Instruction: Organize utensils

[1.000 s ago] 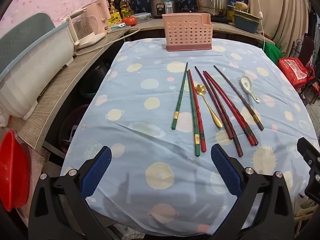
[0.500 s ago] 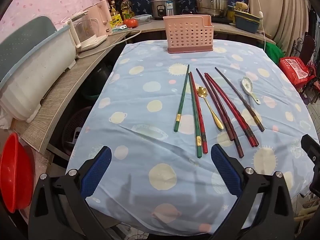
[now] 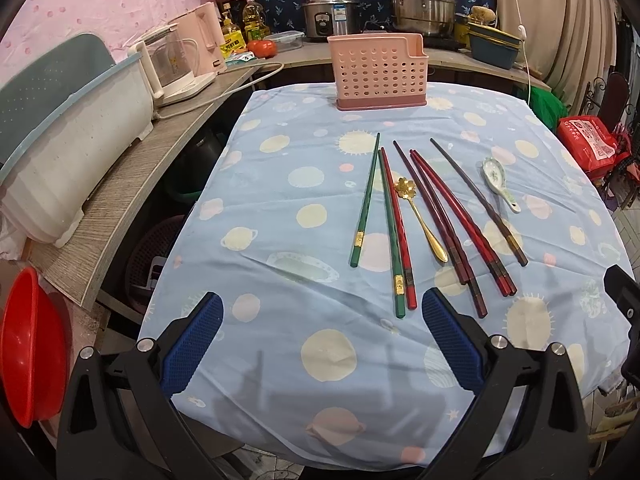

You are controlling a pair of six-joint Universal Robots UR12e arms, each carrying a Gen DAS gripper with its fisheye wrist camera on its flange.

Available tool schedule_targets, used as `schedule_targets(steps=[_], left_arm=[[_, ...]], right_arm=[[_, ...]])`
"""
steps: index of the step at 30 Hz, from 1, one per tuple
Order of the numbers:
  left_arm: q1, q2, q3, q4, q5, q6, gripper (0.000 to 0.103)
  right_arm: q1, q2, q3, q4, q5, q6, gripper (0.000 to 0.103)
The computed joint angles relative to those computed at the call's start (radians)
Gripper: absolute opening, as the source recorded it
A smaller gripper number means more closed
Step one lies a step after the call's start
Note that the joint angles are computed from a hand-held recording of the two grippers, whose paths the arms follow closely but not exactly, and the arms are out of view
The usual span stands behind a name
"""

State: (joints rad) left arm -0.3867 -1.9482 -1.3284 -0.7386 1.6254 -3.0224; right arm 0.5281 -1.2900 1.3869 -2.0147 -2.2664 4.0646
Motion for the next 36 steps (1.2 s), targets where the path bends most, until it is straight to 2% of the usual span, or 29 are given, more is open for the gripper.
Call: schedule_targets(steps=[36], left_arm=[[-0.001,0.003,0.000,0.004,0.003,0.006,0.095]], right_arm=[[0.004,-0.005,0.003,-0.005,-0.005,0.014,0.096]])
